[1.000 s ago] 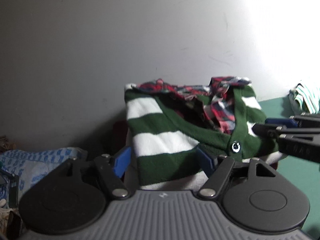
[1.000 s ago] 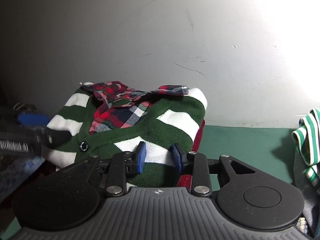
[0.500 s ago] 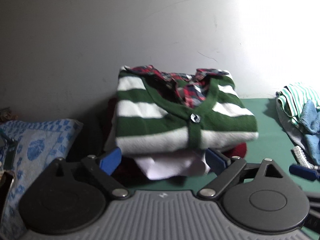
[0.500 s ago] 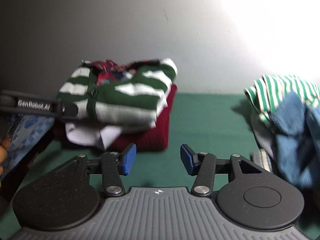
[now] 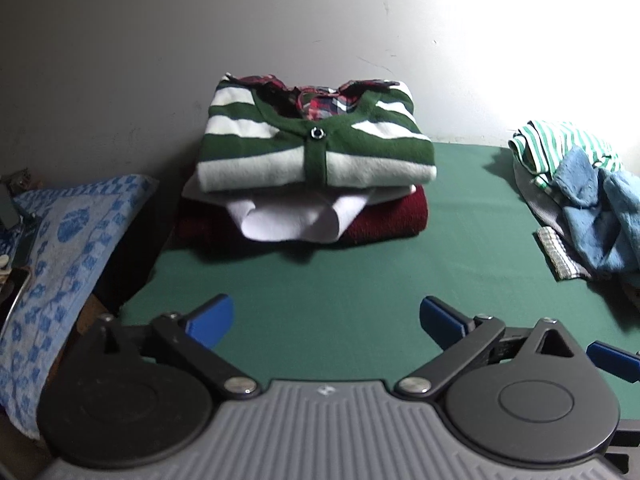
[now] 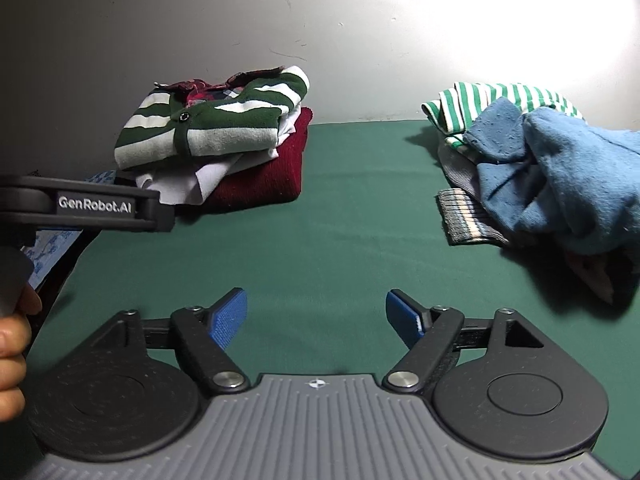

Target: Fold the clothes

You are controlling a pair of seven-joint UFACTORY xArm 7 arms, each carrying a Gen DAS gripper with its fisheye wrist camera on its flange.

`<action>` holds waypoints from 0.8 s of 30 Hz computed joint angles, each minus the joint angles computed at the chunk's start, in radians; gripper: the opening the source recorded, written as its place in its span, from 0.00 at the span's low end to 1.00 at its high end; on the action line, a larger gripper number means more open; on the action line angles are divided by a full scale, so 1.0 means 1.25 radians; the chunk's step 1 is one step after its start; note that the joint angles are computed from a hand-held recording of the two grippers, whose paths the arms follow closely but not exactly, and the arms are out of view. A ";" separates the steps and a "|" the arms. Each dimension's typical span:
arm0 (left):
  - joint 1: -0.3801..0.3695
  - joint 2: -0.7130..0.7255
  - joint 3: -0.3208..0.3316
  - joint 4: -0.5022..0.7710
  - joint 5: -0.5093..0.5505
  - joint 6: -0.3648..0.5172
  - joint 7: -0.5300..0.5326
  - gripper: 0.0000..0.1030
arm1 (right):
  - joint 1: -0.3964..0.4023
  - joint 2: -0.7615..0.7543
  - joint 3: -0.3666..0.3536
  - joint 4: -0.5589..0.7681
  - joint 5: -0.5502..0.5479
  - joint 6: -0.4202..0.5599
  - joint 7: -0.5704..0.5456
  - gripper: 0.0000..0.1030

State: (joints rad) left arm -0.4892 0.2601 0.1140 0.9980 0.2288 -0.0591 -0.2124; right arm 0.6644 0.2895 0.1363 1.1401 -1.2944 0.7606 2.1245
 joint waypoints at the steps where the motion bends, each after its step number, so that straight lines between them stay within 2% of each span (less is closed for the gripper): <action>1: -0.034 -0.013 0.035 -0.019 0.011 -0.005 -0.016 0.99 | 0.004 -0.004 0.003 -0.003 0.006 0.008 0.003 0.79; 3: -0.057 -0.041 0.058 -0.055 0.021 -0.009 -0.033 0.99 | 0.010 -0.014 0.012 -0.006 0.032 0.025 -0.004 0.82; 6: -0.022 -0.080 0.023 -0.101 0.021 0.000 -0.037 0.99 | 0.017 -0.030 0.021 -0.016 0.055 0.028 0.006 0.83; 8: -0.016 -0.103 0.023 -0.130 0.045 0.005 -0.057 0.99 | 0.027 -0.036 0.027 -0.020 0.049 0.043 0.024 0.83; 11: -0.060 -0.134 0.088 -0.166 0.159 0.009 -0.151 0.99 | 0.044 -0.030 0.041 -0.006 0.066 0.087 -0.006 0.83; 13: -0.070 -0.155 0.110 -0.185 0.235 0.020 -0.214 0.99 | 0.052 -0.026 0.045 -0.001 0.070 0.088 -0.021 0.83; 16: -0.069 -0.187 0.132 -0.207 0.399 0.040 -0.366 0.99 | 0.059 -0.023 0.047 -0.001 0.076 0.072 -0.022 0.83; 21: -0.010 -0.247 0.089 -0.233 0.659 0.100 -0.619 0.99 | 0.074 -0.020 0.049 -0.005 0.086 0.061 -0.015 0.83; 24: 0.022 -0.291 0.046 -0.257 0.706 0.147 -0.677 0.99 | 0.082 -0.020 0.051 -0.005 0.088 0.057 -0.023 0.83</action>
